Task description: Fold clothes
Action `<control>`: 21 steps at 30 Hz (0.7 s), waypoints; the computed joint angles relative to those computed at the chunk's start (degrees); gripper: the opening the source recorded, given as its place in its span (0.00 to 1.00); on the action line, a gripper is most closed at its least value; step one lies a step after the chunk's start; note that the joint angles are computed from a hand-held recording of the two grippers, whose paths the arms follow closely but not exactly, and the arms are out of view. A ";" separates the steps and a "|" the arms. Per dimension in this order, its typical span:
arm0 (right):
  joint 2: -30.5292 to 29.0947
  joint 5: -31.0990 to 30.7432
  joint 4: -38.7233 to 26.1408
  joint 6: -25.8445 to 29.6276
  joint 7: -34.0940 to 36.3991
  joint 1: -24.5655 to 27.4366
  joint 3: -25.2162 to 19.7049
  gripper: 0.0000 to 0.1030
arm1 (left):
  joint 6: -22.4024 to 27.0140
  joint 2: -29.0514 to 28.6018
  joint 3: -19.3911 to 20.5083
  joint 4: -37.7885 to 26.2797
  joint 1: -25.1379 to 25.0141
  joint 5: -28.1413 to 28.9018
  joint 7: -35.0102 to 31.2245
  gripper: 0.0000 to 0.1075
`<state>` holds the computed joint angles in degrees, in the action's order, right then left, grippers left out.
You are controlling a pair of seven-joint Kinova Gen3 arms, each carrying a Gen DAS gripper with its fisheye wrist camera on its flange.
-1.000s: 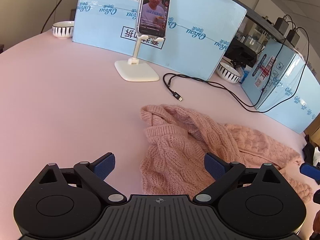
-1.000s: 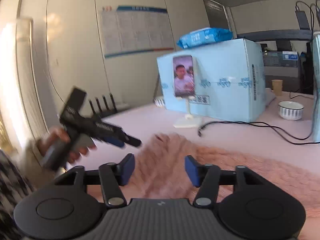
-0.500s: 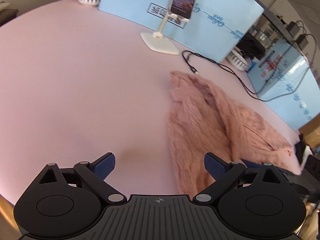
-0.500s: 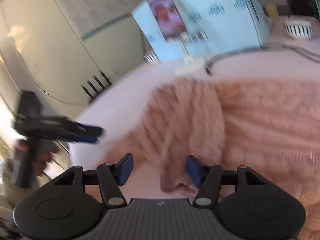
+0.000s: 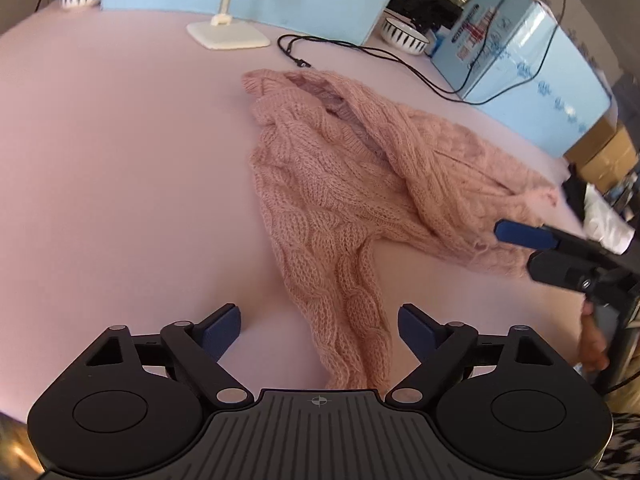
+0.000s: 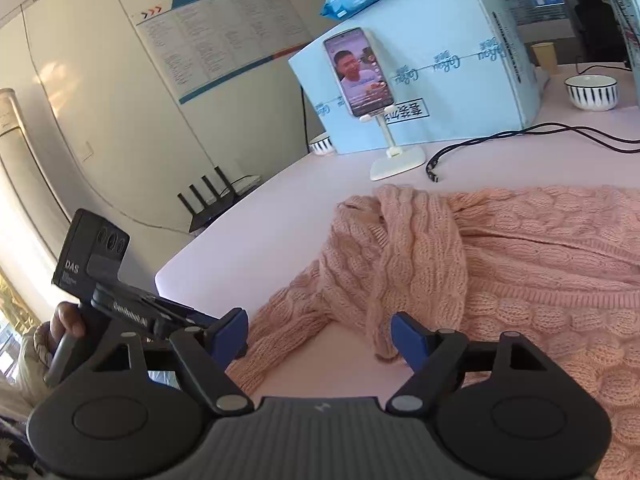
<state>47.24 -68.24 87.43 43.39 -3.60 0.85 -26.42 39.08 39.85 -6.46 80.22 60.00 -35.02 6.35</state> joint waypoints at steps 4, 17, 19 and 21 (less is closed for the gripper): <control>-0.58 -5.64 2.16 0.85 4.55 1.06 1.67 0.78 | 3.85 2.31 -1.76 -3.80 2.45 -0.76 -1.65 0.22; 10.89 10.27 -16.15 27.07 -13.79 -1.43 7.39 0.80 | 5.26 3.58 -1.80 -9.19 4.53 -7.32 -0.69 0.09; 14.25 14.77 -21.10 31.13 -17.78 -1.21 4.41 0.83 | 5.23 3.63 -1.82 -9.75 4.64 -7.80 -0.70 0.09; 16.19 17.45 -22.80 32.05 -18.67 -0.82 1.34 0.88 | 4.92 3.56 -1.94 -9.94 4.61 -8.03 -0.32 0.09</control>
<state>63.42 -50.79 64.64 75.44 -22.27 0.03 -25.09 43.99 43.41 -8.39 70.28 64.62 -43.05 6.03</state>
